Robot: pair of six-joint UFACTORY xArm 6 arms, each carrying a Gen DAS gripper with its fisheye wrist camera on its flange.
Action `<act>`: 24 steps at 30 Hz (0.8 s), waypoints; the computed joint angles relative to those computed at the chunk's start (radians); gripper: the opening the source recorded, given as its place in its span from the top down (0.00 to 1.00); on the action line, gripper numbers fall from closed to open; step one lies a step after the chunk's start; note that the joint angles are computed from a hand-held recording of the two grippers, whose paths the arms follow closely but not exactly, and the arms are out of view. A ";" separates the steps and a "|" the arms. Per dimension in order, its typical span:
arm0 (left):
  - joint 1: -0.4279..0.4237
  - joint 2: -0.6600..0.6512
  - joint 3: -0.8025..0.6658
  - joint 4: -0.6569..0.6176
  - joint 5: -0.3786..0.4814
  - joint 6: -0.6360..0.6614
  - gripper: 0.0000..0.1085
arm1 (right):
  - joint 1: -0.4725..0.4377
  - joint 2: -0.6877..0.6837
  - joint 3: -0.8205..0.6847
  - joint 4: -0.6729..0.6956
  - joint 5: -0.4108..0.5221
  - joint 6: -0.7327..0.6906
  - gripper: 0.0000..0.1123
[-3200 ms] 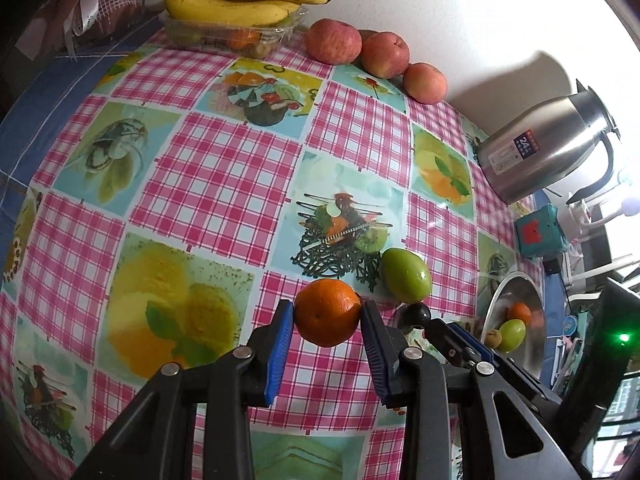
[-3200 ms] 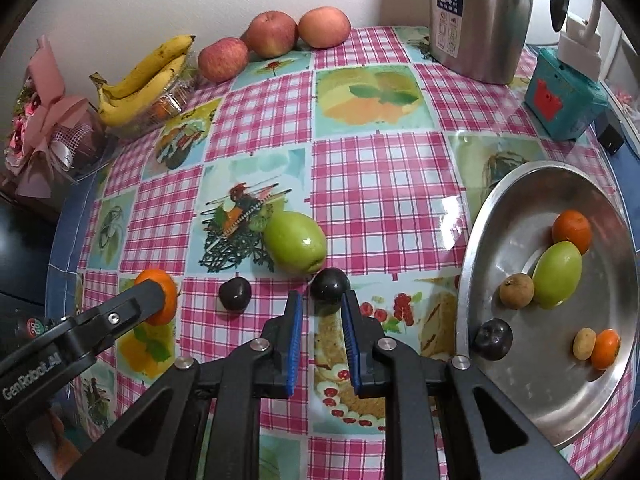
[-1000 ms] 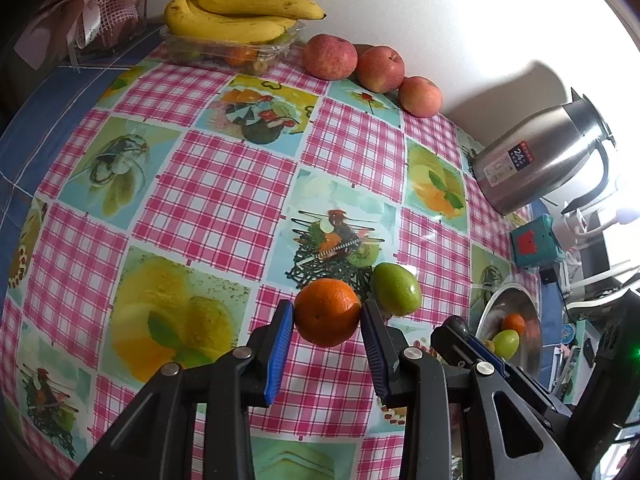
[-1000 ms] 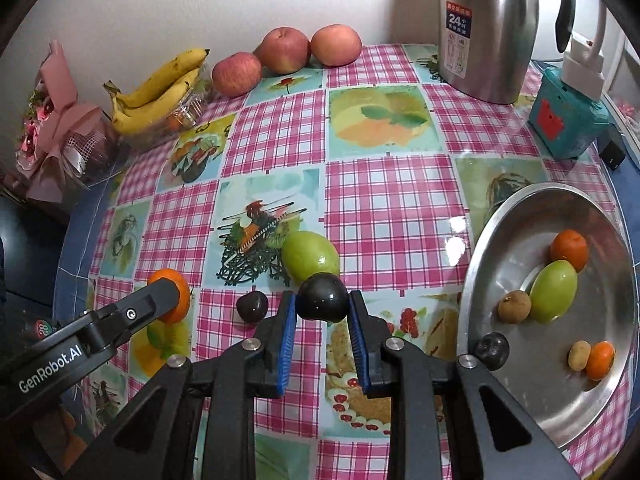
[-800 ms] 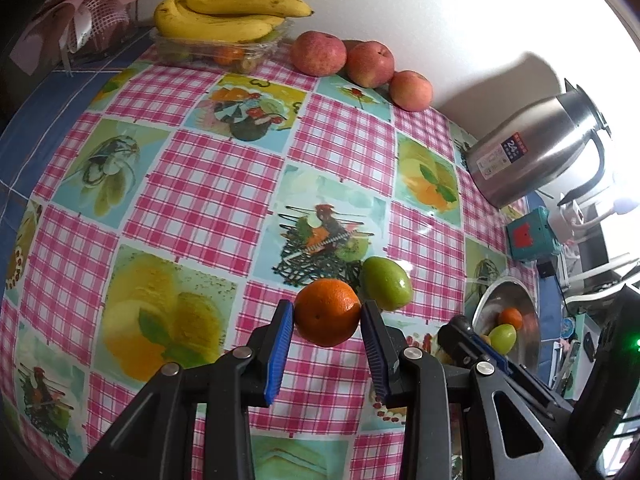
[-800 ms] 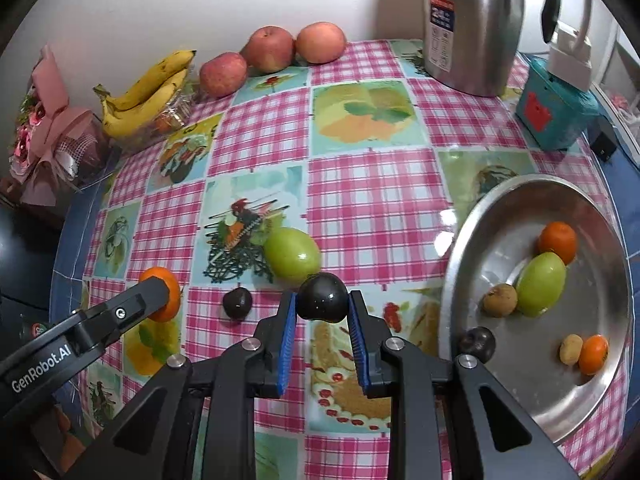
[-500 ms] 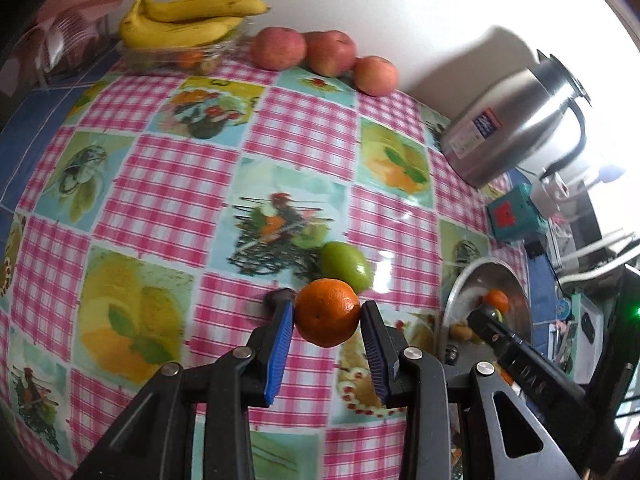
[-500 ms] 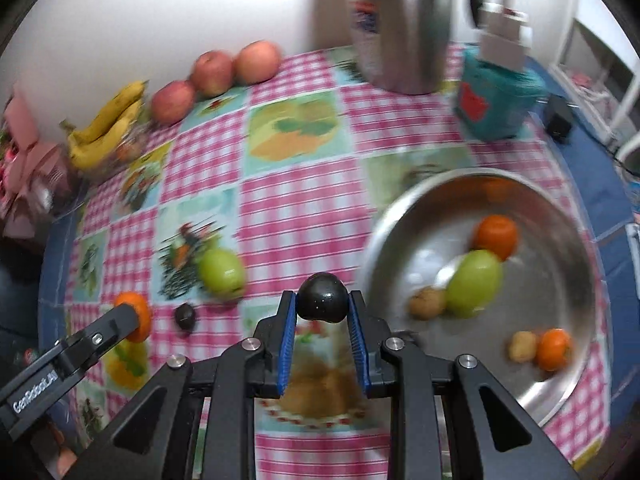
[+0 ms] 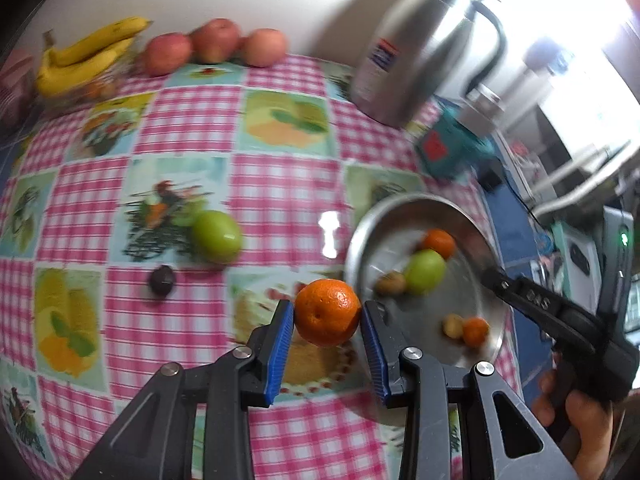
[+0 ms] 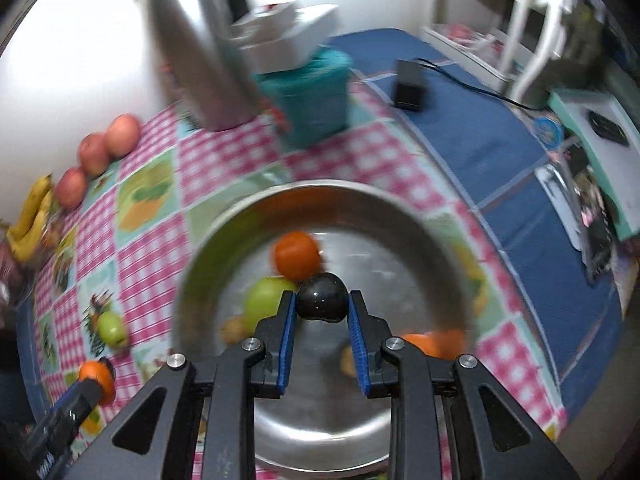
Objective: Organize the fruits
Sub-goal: 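Carry the orange and plum into the steel plate and open both tools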
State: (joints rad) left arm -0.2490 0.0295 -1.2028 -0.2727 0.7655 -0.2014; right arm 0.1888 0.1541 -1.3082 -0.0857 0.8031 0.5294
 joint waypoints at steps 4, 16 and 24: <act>-0.043 0.015 -0.023 0.003 0.010 0.013 0.66 | -0.032 -0.025 0.036 0.024 -0.011 0.000 0.76; -0.104 0.044 -0.055 0.031 0.020 0.025 0.66 | -0.066 -0.067 0.082 0.034 -0.045 -0.013 0.76; -0.092 0.049 -0.050 0.051 0.023 -0.001 0.66 | -0.056 -0.045 0.072 0.064 -0.036 -0.048 0.76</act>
